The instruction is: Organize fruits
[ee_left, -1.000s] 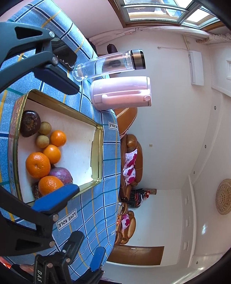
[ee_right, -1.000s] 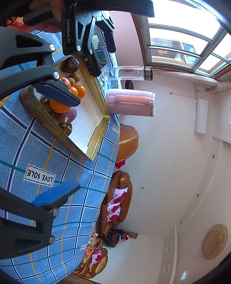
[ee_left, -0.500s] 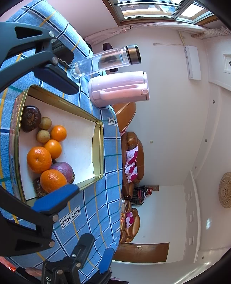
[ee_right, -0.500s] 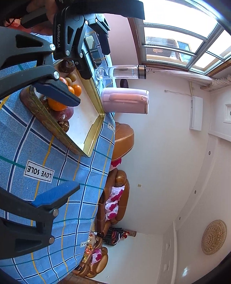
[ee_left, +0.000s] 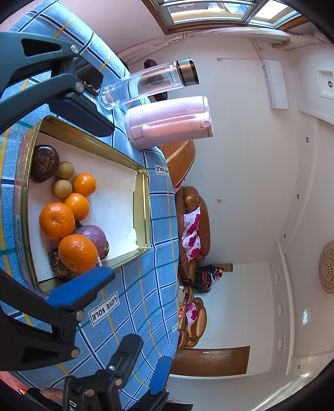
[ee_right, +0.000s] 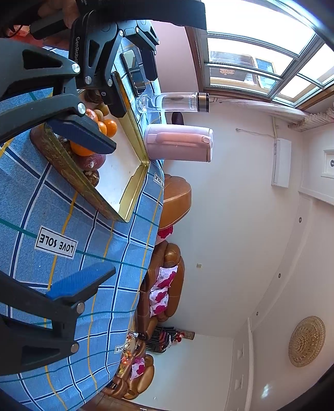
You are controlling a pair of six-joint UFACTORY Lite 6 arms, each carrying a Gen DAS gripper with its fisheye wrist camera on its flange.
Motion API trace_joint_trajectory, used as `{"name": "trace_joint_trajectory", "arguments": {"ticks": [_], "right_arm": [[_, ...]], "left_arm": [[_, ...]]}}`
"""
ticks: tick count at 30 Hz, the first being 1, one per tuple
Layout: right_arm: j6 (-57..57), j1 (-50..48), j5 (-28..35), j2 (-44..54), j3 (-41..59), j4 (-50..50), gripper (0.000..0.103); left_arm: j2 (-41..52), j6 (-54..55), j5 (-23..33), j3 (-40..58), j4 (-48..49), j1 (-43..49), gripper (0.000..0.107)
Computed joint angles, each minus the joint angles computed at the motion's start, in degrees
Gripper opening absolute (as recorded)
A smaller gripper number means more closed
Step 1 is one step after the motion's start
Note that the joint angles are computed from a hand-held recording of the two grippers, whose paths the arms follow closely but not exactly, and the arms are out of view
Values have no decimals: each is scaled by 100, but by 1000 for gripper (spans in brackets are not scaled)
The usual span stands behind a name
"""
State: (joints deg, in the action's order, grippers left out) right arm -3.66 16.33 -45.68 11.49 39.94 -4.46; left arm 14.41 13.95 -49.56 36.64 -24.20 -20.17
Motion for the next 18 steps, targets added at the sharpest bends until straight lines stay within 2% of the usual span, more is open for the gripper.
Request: {"name": "trace_joint_trajectory", "arguments": {"ticks": [8, 18], "right_arm": [[86, -175, -65, -146, -122, -116, 87], [114, -248, -109, -198, -209, -193, 87]], "left_arm": [[-91, -207, 14, -39, 145, -5, 103], [40, 247, -62, 77, -266, -357, 103]]}}
